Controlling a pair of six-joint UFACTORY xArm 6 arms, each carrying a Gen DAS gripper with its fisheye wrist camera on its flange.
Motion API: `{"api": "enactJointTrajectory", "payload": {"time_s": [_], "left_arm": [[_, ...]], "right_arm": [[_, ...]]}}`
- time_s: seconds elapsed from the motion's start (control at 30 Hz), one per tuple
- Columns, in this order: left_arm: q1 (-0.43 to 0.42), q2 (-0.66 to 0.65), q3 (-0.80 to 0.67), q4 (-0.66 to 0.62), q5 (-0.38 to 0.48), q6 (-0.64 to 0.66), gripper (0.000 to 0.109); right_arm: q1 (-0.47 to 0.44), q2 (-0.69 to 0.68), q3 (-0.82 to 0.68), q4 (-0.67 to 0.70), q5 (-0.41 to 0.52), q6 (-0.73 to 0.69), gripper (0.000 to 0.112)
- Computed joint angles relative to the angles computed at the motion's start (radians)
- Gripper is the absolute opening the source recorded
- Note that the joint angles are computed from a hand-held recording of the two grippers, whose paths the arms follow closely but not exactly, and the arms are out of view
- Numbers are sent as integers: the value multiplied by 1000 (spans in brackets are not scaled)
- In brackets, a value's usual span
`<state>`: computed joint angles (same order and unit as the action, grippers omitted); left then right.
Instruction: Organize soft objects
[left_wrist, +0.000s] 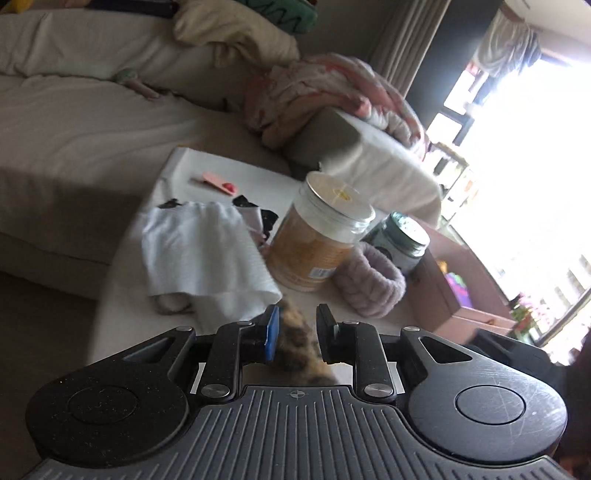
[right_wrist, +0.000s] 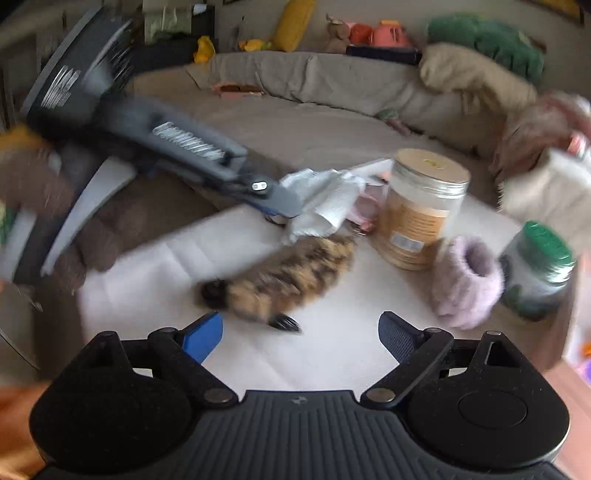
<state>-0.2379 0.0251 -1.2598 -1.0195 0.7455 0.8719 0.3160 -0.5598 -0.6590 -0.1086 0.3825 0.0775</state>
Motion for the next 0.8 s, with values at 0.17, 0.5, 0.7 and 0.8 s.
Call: {"api": "enactJointTrajectory", "payload": {"time_s": [0.17, 0.5, 0.7, 0.8], "left_arm": [[-59, 25, -7, 65, -103, -12, 24], [70, -30, 51, 23, -40, 16, 24], [77, -10, 24, -64, -80, 69, 24], [46, 23, -2, -144, -189, 88, 24]], "right_arm": [[-46, -98, 69, -182, 61, 169, 92], [4, 18, 51, 84, -83, -93, 92], [37, 176, -75, 232, -61, -252, 51], [37, 108, -38, 241, -20, -261, 19]]}}
